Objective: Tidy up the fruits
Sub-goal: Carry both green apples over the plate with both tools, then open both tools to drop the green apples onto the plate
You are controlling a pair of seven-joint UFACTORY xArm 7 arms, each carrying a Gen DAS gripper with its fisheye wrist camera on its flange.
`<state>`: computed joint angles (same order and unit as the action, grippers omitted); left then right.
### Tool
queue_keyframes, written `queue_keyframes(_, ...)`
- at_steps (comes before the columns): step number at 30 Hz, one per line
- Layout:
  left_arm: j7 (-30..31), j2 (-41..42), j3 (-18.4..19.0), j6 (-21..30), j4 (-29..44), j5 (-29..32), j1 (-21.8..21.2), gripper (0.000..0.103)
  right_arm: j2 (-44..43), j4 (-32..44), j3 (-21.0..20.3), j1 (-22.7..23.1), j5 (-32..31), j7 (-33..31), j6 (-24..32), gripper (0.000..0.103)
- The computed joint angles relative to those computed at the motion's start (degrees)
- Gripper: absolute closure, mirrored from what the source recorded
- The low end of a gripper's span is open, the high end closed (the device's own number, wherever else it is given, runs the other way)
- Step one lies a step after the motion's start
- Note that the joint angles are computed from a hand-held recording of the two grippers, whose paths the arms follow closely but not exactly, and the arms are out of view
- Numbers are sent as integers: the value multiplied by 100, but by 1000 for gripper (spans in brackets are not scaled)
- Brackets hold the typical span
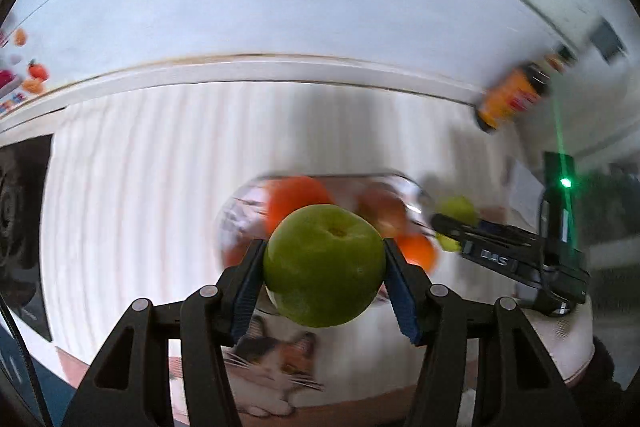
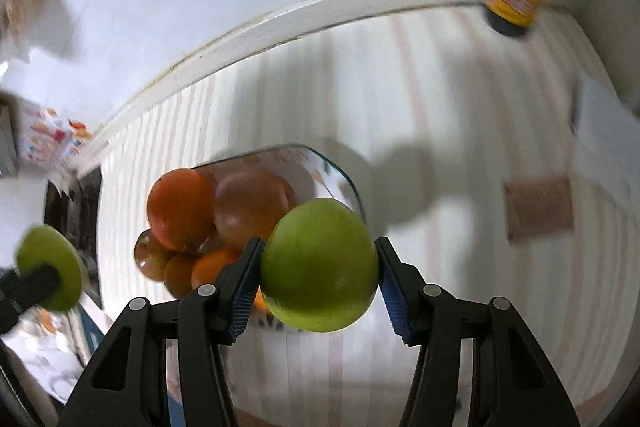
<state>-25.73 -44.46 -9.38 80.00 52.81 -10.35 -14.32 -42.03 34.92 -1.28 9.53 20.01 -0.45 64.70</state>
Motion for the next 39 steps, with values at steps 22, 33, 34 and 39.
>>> queue_keyframes(22, 236, 1210, 734, -308, -955, -617, 617, 48, 1029, 323, 17, 11, 62, -53, -195, 44)
queue_keyframes(33, 249, 908, 697, -442, -1018, -713, 606, 17, 901, 450, 126, -111, -39, 67, -54, 11)
queue_keyframes(34, 216, 851, 613, -383, -965, -554, 602, 15, 823, 446, 165, -108, -101, 94, -58, 9)
queue_keyframes(39, -24, 187, 311, -121, -998, -53, 530, 13, 325, 416, 454, -69, -616, 396, 109, 6)
